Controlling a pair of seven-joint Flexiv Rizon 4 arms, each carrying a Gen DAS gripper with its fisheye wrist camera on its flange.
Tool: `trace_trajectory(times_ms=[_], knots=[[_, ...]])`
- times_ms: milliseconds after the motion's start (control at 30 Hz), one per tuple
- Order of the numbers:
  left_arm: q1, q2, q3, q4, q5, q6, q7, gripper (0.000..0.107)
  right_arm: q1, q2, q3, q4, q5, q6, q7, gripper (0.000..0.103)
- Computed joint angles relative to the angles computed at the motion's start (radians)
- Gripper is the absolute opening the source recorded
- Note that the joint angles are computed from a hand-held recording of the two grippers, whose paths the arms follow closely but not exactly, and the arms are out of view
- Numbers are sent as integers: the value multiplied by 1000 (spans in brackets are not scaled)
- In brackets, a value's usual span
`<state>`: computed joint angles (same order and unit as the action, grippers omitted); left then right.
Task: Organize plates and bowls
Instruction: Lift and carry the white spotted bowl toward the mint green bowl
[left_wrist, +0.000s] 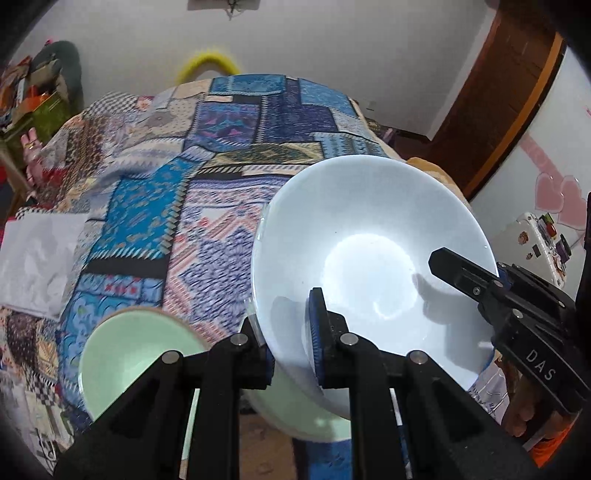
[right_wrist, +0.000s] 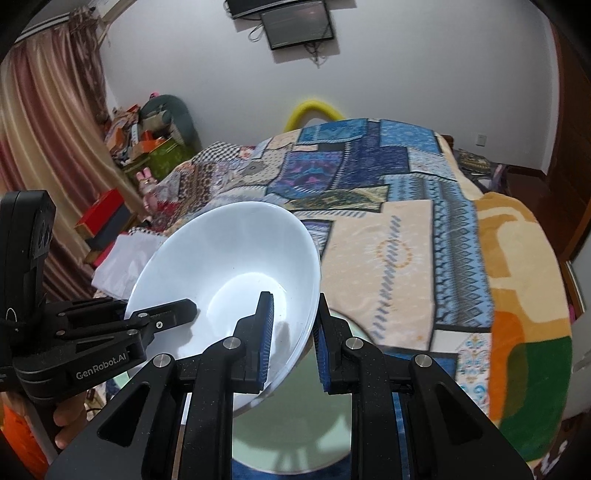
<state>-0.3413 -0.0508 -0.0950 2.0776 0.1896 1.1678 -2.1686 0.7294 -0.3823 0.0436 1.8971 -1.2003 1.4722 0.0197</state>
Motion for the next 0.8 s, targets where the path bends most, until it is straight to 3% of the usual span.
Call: trace_trajectory(times_ms=[300,800], knots=[[56,142,17,148,8,-7,-26,15,64,-74,15,-73,84,18,-78,19],[165,294,26,329,-37,-28,22,15,155,-193,77,-182,405,-6,-377,19]])
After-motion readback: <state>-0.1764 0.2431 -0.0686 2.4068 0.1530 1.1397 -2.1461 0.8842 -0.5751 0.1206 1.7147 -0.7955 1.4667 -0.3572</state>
